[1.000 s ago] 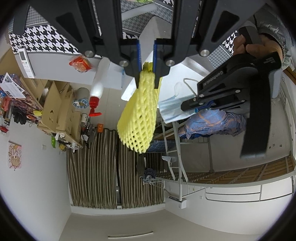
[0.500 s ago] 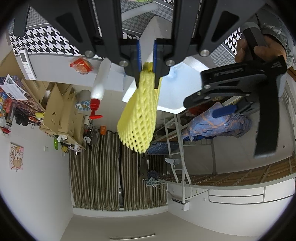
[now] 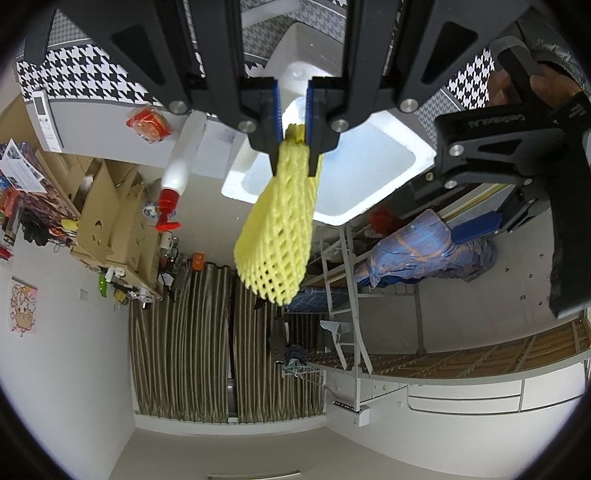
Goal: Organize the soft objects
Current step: 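Lower the yellow foam net into the foam box and open the right tool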
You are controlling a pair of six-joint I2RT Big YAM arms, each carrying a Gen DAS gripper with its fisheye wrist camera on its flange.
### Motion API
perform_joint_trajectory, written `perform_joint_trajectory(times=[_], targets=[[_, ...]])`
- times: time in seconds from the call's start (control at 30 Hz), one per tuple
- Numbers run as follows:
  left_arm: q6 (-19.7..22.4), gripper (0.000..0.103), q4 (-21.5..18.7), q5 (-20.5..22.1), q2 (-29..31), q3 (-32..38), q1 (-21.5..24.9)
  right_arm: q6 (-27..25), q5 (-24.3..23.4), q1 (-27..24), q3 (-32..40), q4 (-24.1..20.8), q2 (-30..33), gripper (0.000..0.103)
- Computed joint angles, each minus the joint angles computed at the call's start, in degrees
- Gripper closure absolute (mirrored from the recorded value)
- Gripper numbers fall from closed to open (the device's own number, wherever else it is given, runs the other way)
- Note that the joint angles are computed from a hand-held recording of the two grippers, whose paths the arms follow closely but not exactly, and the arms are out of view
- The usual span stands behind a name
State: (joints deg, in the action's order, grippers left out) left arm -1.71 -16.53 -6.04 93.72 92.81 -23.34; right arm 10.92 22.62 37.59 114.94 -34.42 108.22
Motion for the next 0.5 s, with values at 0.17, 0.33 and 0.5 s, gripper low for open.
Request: perform_joint_trajectory(times=[0.17, 0.33, 0.5], targets=[[-0.4, 0.001, 1.1, -0.2, -1.0, -1.3, 0.6, 0.2, -0.5, -0.2, 3.4, -2.3, 2.2, 0.090], [0.0, 0.001, 2.2, -1.0, -1.7, -2.2, 0.9, 0.6, -1.7, -0.1, 5.7, -3.9, 3.6, 0.090], [-0.1, 0.001, 2.6, -0.9, -2.0, -2.9, 1.3, 0.4, -2.3, -0.2, 8.4, -5.7, 5.4, 0.090]])
